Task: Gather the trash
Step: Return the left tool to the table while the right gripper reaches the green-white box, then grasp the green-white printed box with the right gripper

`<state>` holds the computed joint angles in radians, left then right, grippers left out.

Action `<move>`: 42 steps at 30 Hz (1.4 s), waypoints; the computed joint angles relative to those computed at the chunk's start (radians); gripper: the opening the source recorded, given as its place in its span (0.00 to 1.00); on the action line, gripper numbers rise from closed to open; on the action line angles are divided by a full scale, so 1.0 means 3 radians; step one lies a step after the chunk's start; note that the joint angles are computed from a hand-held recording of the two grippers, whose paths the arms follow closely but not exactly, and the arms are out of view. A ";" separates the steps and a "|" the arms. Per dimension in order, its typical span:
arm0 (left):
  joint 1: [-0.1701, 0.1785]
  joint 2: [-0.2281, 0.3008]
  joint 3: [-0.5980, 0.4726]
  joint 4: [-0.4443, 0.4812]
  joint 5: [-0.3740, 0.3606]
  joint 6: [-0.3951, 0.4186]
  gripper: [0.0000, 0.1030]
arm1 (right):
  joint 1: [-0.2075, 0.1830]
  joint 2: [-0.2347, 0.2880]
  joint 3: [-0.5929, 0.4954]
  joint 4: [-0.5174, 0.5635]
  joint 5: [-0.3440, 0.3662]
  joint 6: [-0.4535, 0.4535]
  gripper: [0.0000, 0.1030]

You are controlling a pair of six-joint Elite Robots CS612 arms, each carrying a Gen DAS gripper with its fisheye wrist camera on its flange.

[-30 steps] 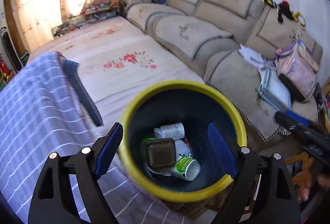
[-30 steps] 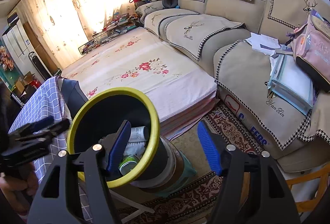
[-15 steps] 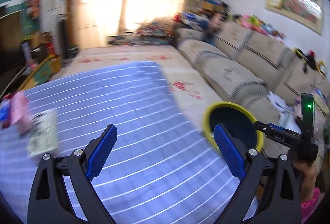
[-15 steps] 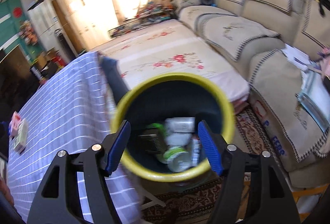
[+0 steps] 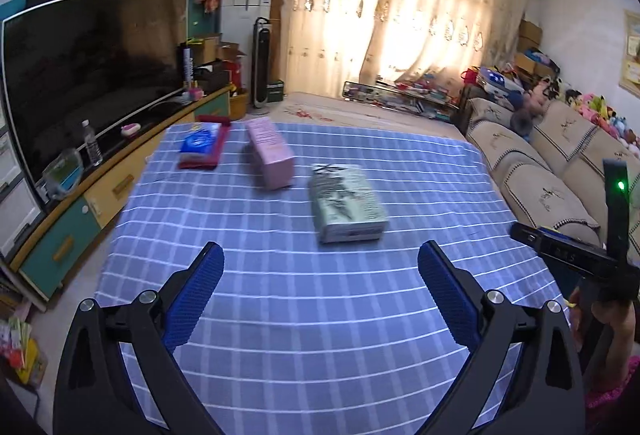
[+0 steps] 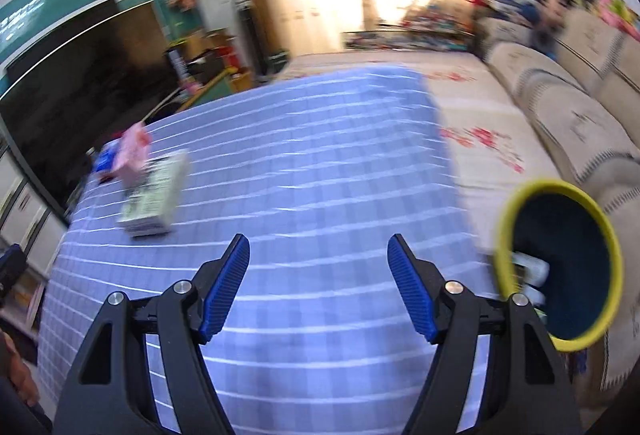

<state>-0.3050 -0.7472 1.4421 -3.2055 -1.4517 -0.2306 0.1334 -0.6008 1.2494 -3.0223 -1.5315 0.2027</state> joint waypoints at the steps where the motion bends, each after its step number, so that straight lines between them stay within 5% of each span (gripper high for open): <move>1: 0.0031 0.0001 0.0009 -0.0019 -0.0036 -0.0007 0.93 | 0.0035 0.0035 -0.0076 0.0030 0.0016 -0.0016 0.66; 9: 0.0130 -0.0012 0.0107 -0.0106 -0.0167 -0.0027 0.93 | 0.0247 0.0379 -0.0767 0.0411 0.0236 -0.0087 0.70; 23: 0.0206 0.0026 0.0086 -0.0043 -0.0290 -0.0091 0.93 | 0.0428 0.1011 -0.2016 0.1410 -0.0243 -0.0150 0.78; 33: 0.0204 0.0059 0.0030 0.0018 -0.0375 -0.0132 0.93 | 0.0472 0.1224 -0.2395 0.1725 -0.0428 -0.0232 0.78; 35: 0.0199 0.0061 0.0032 -0.0020 -0.0379 -0.0125 0.93 | 0.0477 0.1246 -0.2431 0.1735 -0.0469 -0.0250 0.69; 42: 0.0196 0.0064 0.0036 0.0015 -0.0352 -0.0113 0.93 | 0.0420 0.1087 -0.2172 0.1733 -0.0273 -0.0219 0.65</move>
<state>-0.2461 -0.7279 1.4528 -3.2010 -1.5572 -0.2646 0.2595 -0.2749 0.5979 -2.5025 -1.6133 0.1371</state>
